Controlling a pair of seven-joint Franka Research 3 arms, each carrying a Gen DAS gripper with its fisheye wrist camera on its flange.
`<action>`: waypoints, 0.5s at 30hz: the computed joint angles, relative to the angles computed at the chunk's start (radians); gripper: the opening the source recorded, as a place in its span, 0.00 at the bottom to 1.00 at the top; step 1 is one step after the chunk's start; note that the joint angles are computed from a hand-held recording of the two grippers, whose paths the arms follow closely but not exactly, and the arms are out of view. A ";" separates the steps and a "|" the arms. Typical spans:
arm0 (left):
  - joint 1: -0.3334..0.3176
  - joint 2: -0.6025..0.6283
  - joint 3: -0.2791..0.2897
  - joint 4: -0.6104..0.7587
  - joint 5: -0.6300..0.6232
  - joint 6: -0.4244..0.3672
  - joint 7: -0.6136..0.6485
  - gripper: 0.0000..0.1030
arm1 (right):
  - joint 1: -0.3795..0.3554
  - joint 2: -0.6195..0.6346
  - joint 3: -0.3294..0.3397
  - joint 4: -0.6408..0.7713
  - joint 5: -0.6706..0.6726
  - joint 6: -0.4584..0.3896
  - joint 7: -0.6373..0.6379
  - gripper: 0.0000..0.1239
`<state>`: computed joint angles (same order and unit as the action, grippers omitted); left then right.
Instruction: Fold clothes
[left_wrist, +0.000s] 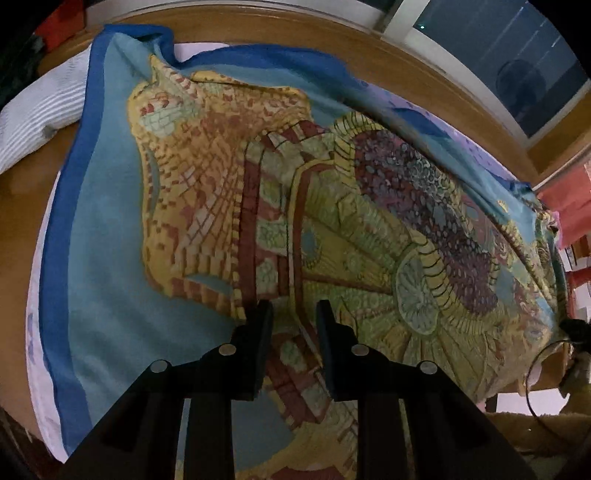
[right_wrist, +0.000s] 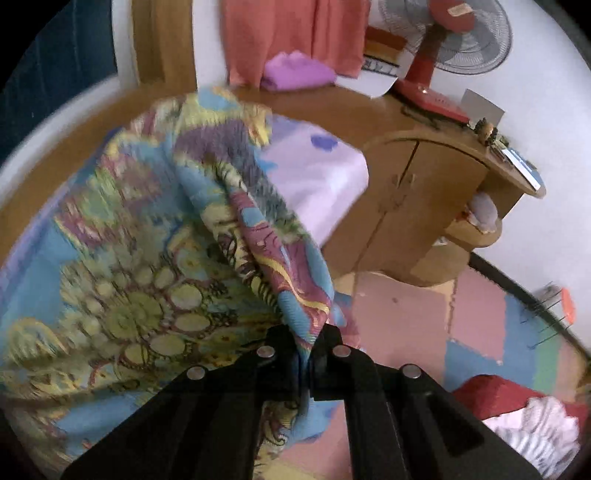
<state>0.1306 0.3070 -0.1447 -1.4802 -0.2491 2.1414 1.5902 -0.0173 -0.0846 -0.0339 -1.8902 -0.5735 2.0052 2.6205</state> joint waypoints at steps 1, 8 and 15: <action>0.003 -0.004 0.000 -0.005 -0.003 -0.002 0.005 0.23 | 0.004 0.015 0.002 0.010 0.011 -0.021 -0.031 0.02; 0.004 -0.063 0.022 -0.069 0.031 0.009 -0.008 0.23 | 0.080 0.043 0.042 0.124 -0.076 -0.175 -0.135 0.20; 0.017 -0.080 0.061 -0.084 0.092 0.033 -0.153 0.29 | 0.134 0.177 0.045 0.359 -0.085 0.098 -0.433 0.60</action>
<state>0.1471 0.2272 -0.0833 -1.5645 -0.1575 2.1743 1.4372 0.1164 0.0924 0.0116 -1.5307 -0.6590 2.1028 2.1873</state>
